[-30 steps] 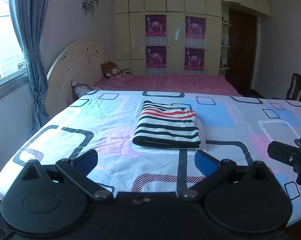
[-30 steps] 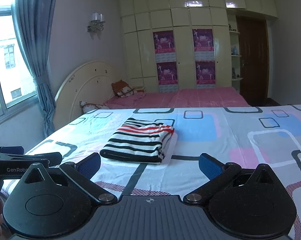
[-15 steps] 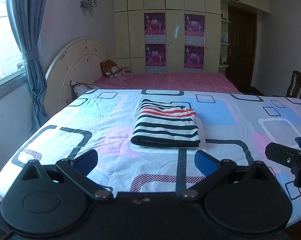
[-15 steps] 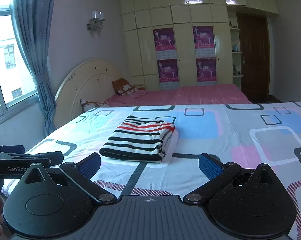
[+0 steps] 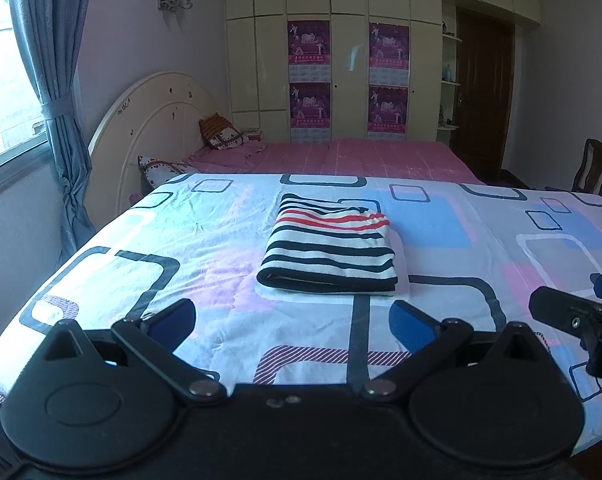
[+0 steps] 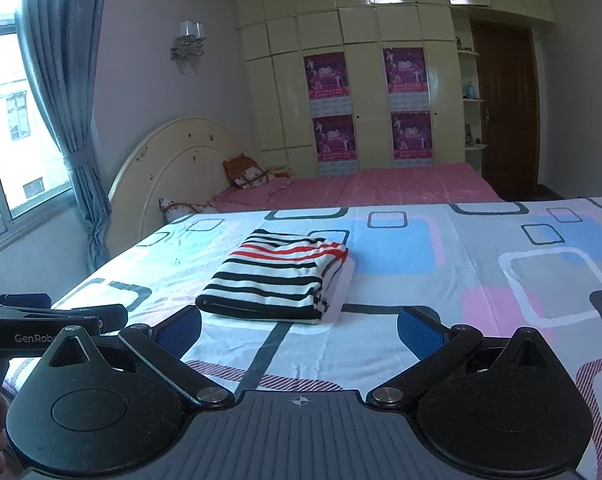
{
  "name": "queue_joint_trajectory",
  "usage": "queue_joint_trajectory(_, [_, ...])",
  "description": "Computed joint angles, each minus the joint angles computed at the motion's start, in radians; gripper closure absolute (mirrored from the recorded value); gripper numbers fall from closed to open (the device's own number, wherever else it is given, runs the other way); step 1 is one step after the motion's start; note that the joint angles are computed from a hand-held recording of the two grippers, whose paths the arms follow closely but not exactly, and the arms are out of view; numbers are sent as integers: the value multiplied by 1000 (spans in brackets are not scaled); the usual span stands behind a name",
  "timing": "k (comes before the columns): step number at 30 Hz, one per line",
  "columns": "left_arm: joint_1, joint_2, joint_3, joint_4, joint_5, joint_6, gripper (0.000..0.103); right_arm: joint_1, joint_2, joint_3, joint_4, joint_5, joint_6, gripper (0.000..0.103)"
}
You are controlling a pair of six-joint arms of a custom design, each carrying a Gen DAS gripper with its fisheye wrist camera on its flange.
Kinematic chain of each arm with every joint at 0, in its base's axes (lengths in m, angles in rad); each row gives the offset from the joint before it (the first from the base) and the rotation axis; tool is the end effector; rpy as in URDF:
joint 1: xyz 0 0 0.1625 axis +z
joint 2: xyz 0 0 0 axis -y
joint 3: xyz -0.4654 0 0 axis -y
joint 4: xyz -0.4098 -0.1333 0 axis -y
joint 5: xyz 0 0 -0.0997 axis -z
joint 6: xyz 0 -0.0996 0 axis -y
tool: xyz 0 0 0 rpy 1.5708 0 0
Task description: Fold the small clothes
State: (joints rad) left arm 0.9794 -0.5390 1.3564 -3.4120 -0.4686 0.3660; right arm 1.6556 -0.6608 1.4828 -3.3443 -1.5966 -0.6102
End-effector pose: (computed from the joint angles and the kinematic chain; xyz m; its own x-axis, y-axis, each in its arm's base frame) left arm -0.2449 -0.7631 0.1642 -0.6430 -0.2011 -0.7390 0.5570 0.5395 -0.6314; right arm 0.1968 -0.7715 0.1713 -0.7896 -0.3837 0.4789 -0.6121 0.4375 -0.6588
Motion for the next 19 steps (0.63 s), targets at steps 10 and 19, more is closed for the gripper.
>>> queue_joint_trajectory(10, [9,-6,-1,30,-18,-32,0,0,11,-16,14,-6,4,0])
queue_joint_trajectory(19, [33,10,-35,29,-58,-18,0,-1,34,-54,42,-27,18,0])
